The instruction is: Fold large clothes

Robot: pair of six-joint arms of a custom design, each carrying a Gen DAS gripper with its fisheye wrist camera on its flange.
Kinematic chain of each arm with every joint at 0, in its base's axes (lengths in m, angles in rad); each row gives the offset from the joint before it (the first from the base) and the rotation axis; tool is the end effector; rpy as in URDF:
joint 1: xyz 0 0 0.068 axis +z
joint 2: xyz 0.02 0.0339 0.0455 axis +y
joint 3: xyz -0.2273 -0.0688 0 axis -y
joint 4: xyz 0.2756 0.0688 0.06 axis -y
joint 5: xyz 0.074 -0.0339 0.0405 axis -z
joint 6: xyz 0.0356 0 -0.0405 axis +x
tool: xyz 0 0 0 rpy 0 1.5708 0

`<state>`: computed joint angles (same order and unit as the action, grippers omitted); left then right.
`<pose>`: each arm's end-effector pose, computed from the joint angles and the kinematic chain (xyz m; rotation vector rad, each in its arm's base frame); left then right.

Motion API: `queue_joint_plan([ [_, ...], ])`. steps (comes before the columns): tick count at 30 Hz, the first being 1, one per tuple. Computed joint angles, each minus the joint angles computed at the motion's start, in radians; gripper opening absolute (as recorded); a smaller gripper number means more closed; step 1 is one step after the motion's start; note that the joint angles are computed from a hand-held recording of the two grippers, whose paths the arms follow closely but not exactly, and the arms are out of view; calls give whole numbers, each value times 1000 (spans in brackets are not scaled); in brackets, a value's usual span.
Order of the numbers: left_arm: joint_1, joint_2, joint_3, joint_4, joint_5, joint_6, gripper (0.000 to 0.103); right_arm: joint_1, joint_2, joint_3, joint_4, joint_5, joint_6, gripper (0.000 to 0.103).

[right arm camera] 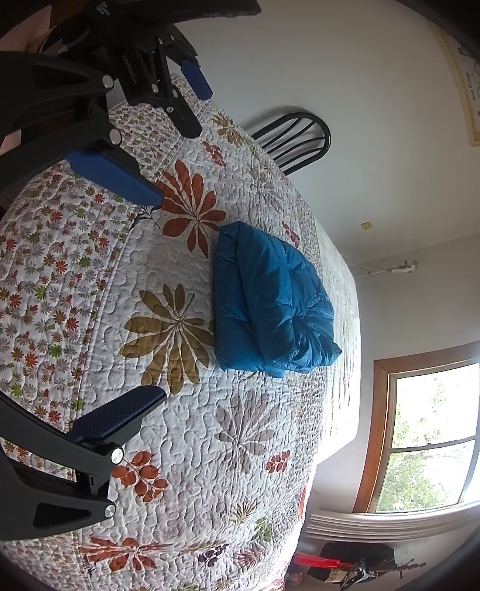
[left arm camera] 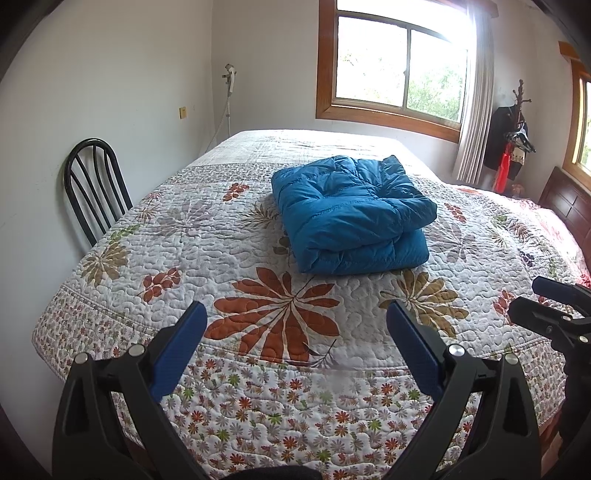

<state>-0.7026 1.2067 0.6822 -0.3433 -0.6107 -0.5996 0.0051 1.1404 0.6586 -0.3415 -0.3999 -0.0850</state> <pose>0.2226 -0.1617 0.1611 -0.1428 2.2422 0.0635 0.2697 0.0152 0.1672 -0.2920 2.3358 0.4384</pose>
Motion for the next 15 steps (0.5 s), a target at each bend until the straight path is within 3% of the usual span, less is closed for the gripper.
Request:
queue_joint_plan([
  [15,-14,15,15,-7,-13,-3,97,-2,8,4,-1,0,-6,98],
])
